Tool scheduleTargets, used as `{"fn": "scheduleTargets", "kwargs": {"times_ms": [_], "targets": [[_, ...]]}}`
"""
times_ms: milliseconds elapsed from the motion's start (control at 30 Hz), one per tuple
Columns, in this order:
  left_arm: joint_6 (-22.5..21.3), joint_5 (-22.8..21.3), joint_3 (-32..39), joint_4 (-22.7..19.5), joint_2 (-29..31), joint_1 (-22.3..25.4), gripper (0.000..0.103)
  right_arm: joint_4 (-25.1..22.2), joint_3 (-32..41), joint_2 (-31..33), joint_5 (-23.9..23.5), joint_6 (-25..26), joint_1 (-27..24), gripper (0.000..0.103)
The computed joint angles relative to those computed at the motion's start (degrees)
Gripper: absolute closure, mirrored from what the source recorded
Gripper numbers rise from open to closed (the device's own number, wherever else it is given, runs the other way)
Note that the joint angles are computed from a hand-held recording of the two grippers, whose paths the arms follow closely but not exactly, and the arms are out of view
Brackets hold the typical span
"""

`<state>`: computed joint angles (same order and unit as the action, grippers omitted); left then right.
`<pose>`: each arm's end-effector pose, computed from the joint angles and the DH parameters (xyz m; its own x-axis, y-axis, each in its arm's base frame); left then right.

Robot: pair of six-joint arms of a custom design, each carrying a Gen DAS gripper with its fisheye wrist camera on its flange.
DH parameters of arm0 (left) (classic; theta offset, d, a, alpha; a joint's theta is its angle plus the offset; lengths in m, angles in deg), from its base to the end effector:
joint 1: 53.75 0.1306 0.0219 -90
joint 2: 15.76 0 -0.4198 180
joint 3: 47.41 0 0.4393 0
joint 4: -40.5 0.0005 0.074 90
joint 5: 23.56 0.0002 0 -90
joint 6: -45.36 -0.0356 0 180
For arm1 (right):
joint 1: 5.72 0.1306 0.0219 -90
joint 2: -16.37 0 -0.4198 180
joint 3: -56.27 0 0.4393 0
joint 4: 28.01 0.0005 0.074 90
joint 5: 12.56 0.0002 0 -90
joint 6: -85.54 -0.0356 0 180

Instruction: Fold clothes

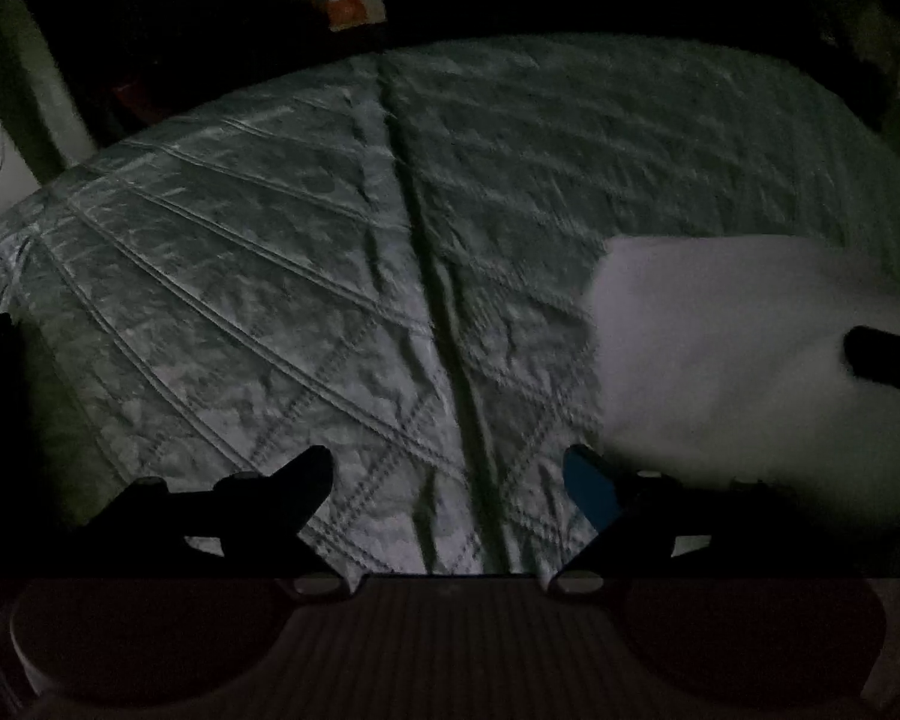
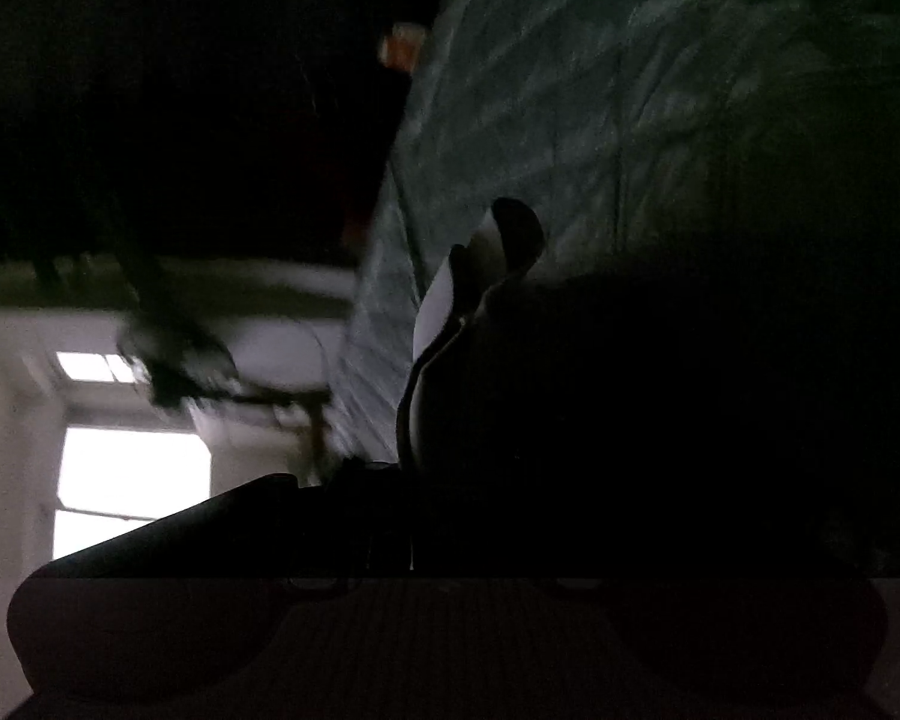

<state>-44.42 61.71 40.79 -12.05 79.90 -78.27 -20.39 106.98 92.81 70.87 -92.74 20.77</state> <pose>0.5045 -0.2275 0.3964 -0.7894 0.3559 -0.5001 0.3731 0.9252 0.0695 0.3771 0.1919 0.3138 -0.5486 0.8361 0.0070 0.2619 0.1638 0.9511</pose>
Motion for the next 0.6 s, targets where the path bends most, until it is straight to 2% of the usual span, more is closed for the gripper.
{"fn": "scheduleTargets", "kwargs": {"times_ms": [67, 167, 367, 433, 500, 533, 600], "targets": [[0.9, -0.06, 0.13, 0.22, 0.01, 0.4, 0.021, 2.03, -1.47, -1.33, 2.67, -1.79, -0.51, 0.087], [1.61, -0.29, 0.18, 0.25, 0.08, 0.7, 0.022, 2.66, -3.28, -4.54, 8.78, -2.03, -2.19, 0.087], [1.5, -0.4, -0.4, 1.51, -0.36, 0.62, 0.023, 3.38, -7.08, -12.7, 26.65, -1.05, -8.49, 0.087], [1.32, -0.95, -0.6, 1.93, -0.41, 0.51, 0.023, 4.61, -8.27, -14.28, 34.44, -0.8, -10.55, 0.087], [1.14, -1.56, -0.75, 2.28, -0.41, 0.37, 0.023, 5.04, -9.02, -14.56, 39.95, -1.58, -12.36, 0.087], [1.15, -1.69, -0.75, 2.31, -0.37, 0.33, 0.023, 4.99, -9.3, -14.22, 40.76, -2.62, -13.64, 0.087], [1.14, -1.91, -0.79, 2.35, -0.33, 0.25, 0.023, -0.07, -8.33, -12.86, 37.89, -3.6, -17.09, 0.087]]}}
